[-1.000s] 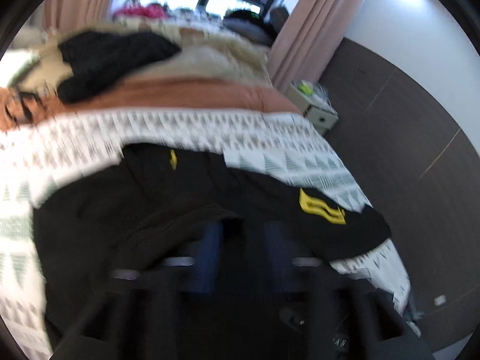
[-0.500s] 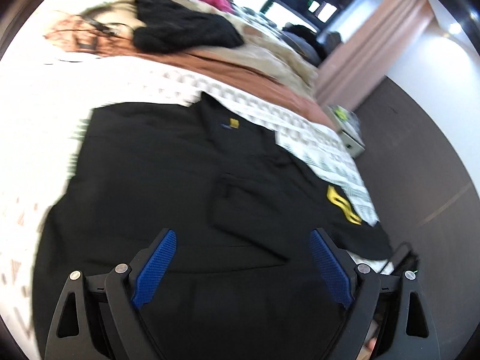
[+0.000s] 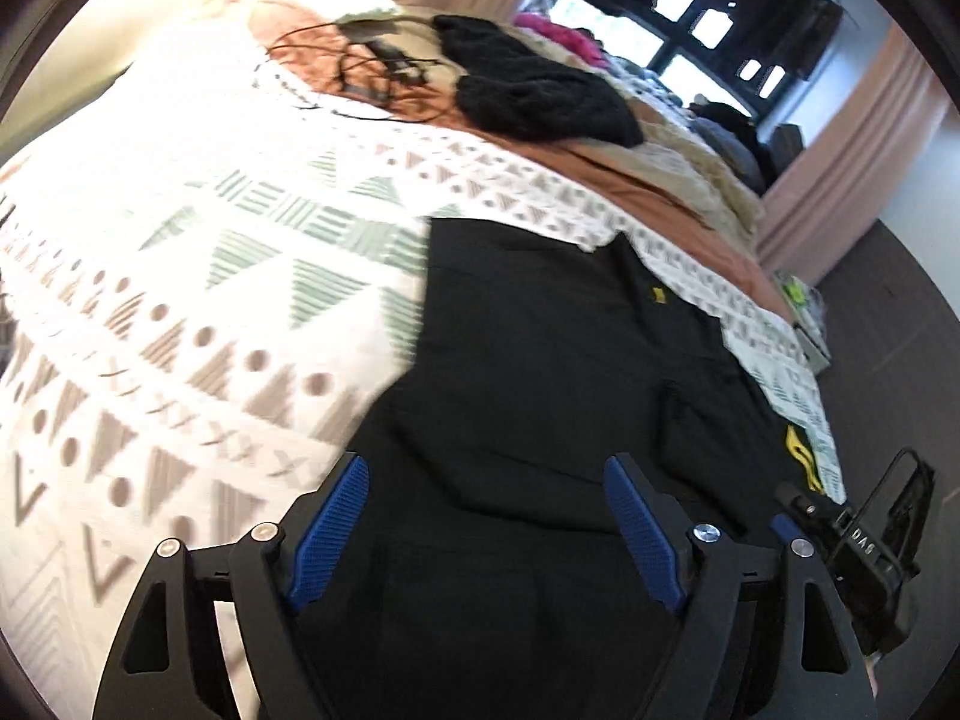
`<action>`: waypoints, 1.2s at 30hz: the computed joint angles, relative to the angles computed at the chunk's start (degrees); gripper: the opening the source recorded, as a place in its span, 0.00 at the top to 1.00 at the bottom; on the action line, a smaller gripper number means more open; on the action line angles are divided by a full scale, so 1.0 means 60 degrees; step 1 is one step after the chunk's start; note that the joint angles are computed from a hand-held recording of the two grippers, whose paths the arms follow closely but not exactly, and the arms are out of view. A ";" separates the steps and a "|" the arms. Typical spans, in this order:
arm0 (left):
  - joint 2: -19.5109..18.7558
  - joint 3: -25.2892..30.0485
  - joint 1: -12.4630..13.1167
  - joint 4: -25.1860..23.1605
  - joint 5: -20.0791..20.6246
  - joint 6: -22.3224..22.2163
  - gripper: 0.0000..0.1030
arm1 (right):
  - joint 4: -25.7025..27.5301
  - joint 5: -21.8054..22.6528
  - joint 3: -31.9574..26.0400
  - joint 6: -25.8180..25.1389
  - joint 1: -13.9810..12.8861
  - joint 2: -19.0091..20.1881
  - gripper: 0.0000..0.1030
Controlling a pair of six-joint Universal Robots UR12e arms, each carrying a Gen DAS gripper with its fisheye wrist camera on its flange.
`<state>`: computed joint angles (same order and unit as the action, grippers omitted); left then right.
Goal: Fold large clothes
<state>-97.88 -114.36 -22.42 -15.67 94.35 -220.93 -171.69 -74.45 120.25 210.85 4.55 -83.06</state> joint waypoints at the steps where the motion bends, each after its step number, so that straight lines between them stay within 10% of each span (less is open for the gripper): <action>1: 0.0039 -0.0025 0.0033 -0.0206 0.0206 -0.0034 0.25 | 0.0130 -0.0143 -0.0114 -0.0091 0.0103 0.0061 0.43; 6: 0.0116 -0.0159 0.0224 -0.0808 0.0324 -0.0035 0.33 | 0.0831 -0.0987 -0.0705 -0.0442 0.0616 0.0377 0.19; 24: 0.1084 -0.1007 0.1044 -0.0953 0.0047 -0.0565 0.33 | 0.3613 -0.4405 -0.2645 -0.2277 0.1843 0.1989 0.19; 29: 0.1076 -0.0996 0.1043 -0.0842 0.0017 -0.0704 0.33 | 0.3152 -0.4909 -0.2424 -0.2639 0.1896 0.1870 0.64; 36: 0.0848 -0.0767 0.0803 -0.0615 -0.0053 -0.0617 0.33 | 0.2052 -0.3232 -0.1844 -0.2109 0.1246 0.1280 0.72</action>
